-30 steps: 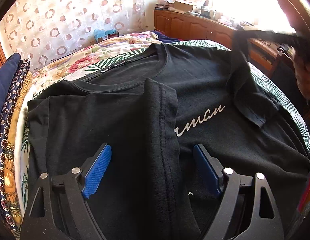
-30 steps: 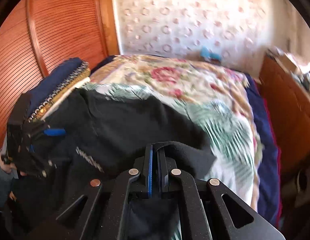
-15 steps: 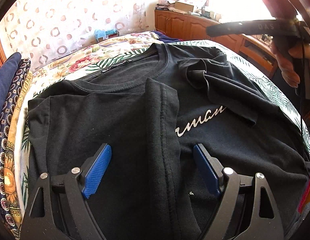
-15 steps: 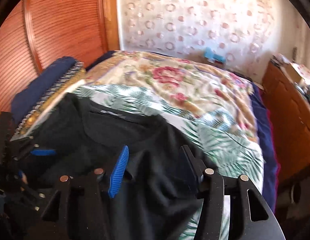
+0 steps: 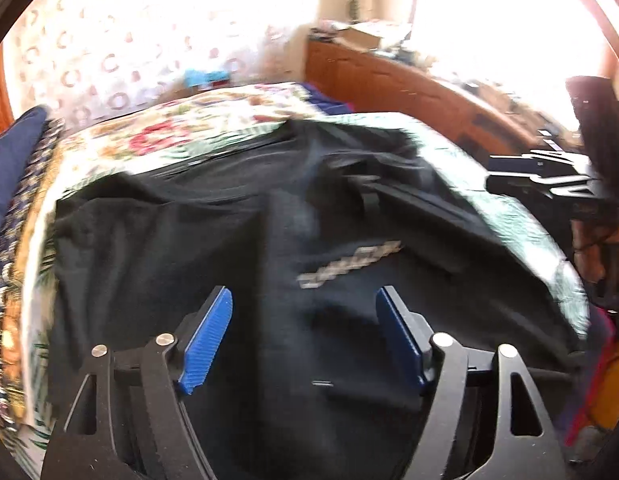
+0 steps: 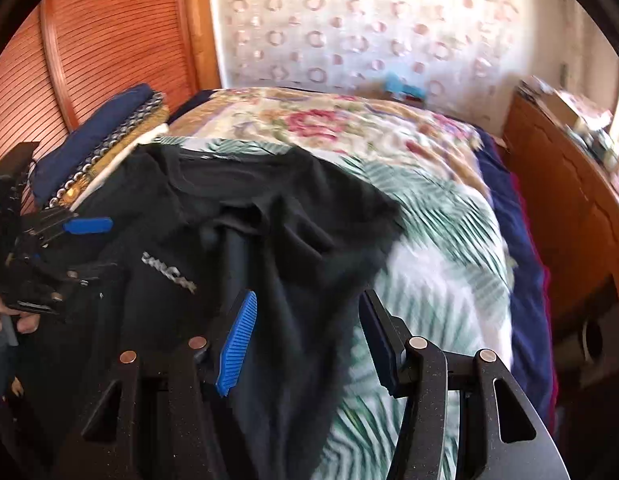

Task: Fold small clothes

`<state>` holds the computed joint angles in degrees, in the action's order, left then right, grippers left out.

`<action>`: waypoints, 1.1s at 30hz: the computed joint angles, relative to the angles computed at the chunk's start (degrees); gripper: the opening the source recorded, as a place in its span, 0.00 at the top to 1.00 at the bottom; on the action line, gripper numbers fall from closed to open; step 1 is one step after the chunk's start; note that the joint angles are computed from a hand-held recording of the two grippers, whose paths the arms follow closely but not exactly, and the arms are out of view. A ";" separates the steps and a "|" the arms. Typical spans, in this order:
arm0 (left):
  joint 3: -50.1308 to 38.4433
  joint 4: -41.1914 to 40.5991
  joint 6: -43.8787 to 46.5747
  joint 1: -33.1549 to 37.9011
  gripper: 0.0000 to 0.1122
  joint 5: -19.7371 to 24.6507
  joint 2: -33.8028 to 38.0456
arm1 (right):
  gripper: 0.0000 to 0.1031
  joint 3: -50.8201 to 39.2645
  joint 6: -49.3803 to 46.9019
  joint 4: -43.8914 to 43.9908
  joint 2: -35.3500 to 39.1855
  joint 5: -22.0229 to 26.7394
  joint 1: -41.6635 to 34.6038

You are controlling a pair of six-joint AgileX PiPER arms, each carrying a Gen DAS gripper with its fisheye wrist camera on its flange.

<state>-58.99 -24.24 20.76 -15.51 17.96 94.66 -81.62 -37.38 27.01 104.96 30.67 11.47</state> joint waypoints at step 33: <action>-3.75 2.36 -0.79 -7.41 0.96 7.09 -3.89 | 0.46 8.57 -1.41 1.57 -13.09 4.54 -3.82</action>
<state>-62.74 -21.88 19.97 -22.92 25.05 90.77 -73.05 -38.79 28.58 91.87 35.21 7.65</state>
